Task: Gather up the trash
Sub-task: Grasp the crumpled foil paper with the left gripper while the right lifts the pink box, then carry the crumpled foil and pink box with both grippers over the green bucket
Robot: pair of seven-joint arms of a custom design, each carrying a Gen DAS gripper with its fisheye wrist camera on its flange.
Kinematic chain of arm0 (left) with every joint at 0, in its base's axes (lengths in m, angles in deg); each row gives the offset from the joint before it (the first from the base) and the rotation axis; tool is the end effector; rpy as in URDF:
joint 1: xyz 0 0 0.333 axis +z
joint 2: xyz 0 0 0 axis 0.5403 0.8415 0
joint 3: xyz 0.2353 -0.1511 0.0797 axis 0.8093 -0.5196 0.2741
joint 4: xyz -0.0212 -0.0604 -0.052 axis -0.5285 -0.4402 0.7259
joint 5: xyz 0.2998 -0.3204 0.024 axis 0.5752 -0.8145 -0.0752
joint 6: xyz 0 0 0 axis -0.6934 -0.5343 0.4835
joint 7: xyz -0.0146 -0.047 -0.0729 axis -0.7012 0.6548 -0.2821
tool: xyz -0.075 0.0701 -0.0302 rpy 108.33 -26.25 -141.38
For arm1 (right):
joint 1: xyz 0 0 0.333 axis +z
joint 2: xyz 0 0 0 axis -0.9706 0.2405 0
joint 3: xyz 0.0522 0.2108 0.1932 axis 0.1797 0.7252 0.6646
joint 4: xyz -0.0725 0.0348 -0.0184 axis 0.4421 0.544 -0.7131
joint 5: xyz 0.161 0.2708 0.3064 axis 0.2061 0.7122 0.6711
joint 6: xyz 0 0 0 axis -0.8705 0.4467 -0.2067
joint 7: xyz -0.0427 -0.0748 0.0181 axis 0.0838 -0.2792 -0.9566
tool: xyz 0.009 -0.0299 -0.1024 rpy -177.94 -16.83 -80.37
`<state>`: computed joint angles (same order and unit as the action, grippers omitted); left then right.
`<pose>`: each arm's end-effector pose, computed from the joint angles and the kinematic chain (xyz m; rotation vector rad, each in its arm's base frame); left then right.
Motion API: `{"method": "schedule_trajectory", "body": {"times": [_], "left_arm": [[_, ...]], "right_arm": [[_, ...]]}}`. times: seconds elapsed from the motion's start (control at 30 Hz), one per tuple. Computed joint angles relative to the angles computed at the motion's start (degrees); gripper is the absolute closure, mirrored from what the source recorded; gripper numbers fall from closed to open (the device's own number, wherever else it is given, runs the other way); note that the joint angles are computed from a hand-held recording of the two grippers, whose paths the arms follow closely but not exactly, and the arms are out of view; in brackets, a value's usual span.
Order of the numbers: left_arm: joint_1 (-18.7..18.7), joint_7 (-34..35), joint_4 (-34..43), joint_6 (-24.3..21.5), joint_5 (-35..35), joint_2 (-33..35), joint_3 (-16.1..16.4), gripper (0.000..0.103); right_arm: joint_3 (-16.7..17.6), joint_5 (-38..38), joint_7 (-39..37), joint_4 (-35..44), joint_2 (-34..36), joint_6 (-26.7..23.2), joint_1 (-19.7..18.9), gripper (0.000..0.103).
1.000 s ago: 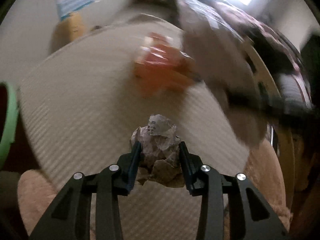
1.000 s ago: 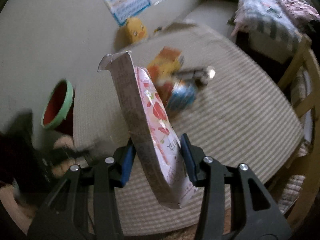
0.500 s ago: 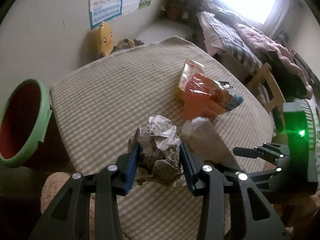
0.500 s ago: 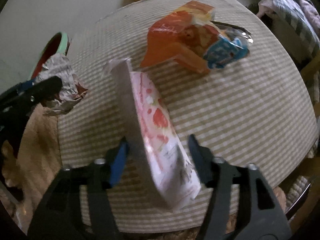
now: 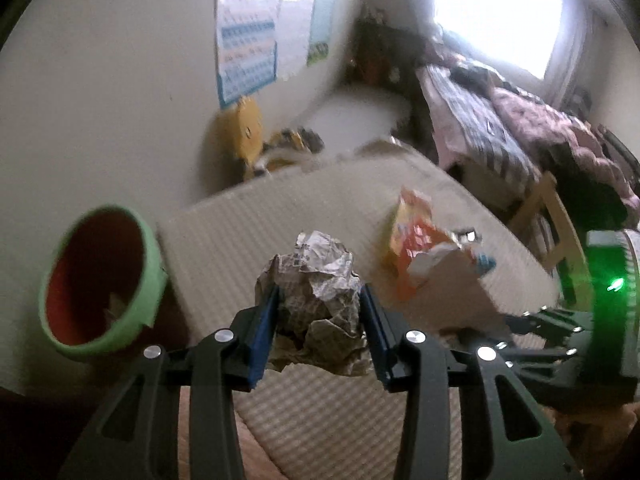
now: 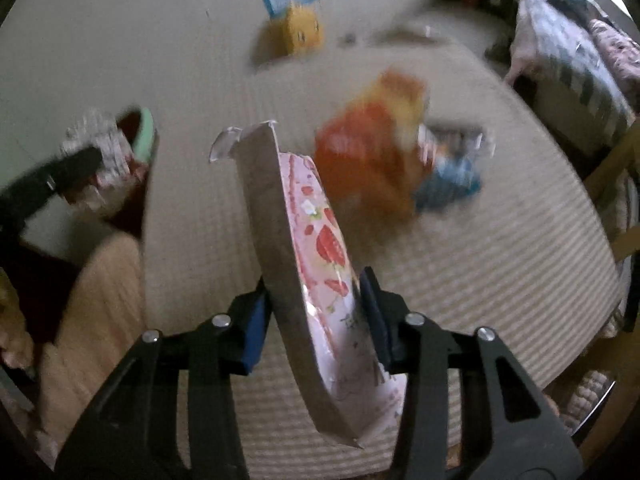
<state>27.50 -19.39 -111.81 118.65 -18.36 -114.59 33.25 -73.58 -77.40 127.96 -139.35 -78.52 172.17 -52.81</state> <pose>0.4214 -0.1760 0.5711 -1.8579 1.8090 -0.7661 0.4544 0.1878 0.5268 -2.0711 1.5638 -0.1792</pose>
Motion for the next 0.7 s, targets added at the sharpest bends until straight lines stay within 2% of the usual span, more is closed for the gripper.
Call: {"method": "schedule_trajectory", "body": {"times": [0.23,0.7], "left_arm": [[1.82,-0.58,0.75,-0.19,1.90,-2.78,-0.09,0.064],[4.85,-0.39,0.39,2.54,2.35,-6.61,0.32,0.062]], "right_arm": [[-0.62,2.32,-0.72,3.79,0.17,7.04,1.63,0.061],[0.45,1.90,-0.74,9.63,1.12,9.80,3.43,0.060]]}}
